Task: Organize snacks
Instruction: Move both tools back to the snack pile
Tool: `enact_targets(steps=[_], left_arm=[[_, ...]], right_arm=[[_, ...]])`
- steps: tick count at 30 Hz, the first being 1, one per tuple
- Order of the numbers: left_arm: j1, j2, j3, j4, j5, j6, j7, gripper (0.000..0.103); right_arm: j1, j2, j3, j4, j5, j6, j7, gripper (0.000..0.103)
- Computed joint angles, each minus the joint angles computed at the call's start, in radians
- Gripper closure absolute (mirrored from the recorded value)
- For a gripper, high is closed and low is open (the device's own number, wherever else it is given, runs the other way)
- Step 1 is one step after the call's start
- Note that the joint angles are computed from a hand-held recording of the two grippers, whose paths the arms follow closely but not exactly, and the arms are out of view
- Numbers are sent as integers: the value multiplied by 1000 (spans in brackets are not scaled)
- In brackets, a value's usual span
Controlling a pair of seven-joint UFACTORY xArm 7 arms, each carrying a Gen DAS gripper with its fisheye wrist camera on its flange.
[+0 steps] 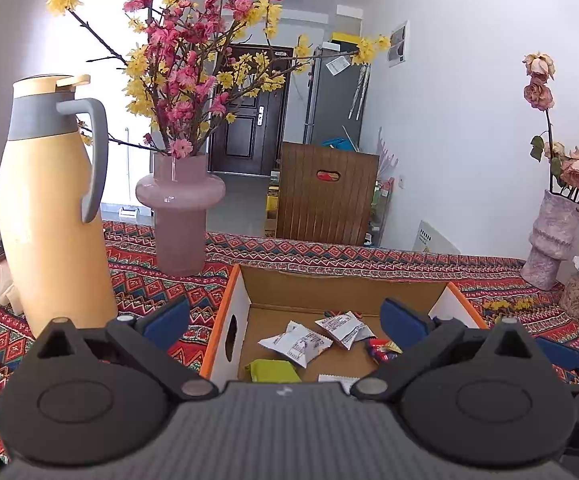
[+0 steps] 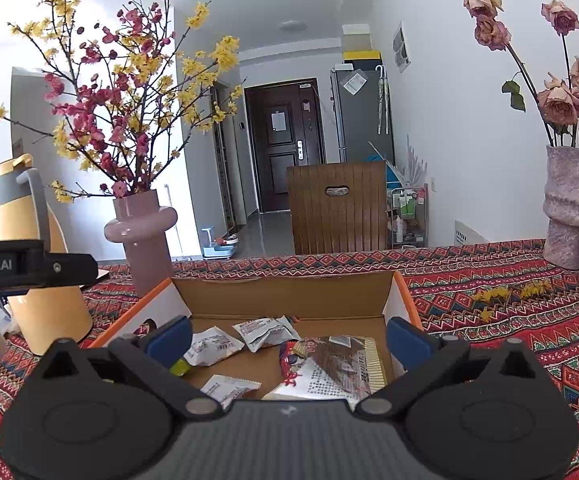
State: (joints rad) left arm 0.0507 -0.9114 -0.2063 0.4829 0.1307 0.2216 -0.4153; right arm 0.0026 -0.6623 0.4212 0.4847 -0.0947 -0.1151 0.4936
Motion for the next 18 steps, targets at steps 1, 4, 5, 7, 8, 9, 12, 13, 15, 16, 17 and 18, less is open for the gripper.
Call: enact_targets(steps=[1,4,5,7,8,9,12,13,15,16,17,18], left_arm=[[-4,-13,3,-4,-1,12,2,0],[-15,-55,11,-19,-2,42,7,0],[-19,-70,14,-24,-3,52,9,0],[-26,-99,18,-36,-5,72,12,0],[-29,-114,20,-42,-6,82,14,0],[-33,-131,22,-49,-7,95,16,0],[-43,-177,29,-70,-10,130,23,0],[-46,-191,31,-76,-11,141,25,0],[-51,-217,36,-90,-14,162,30,0],[-54,-232,40,-96,-15,176,34,0],[-56,-243,41,-101,-16,185,36,0],[-59,-256,43,-108,-17,196,39,0]], right_arm=[[12,-14,-7,-8,1,9,0,0],[46,-55,-26,-31,3,38,3,0],[58,-69,-33,-39,2,48,4,0],[80,-97,-46,-54,1,69,5,0],[92,-112,-51,-62,0,80,7,0],[102,-125,-56,-69,-1,89,8,0],[132,-168,-71,-92,-2,120,13,0],[141,-180,-75,-100,-3,129,14,0],[160,-207,-86,-116,-2,150,17,0],[172,-219,-93,-124,-2,161,18,0],[184,-231,-100,-130,0,175,18,0],[192,-243,-103,-137,1,189,21,0]])
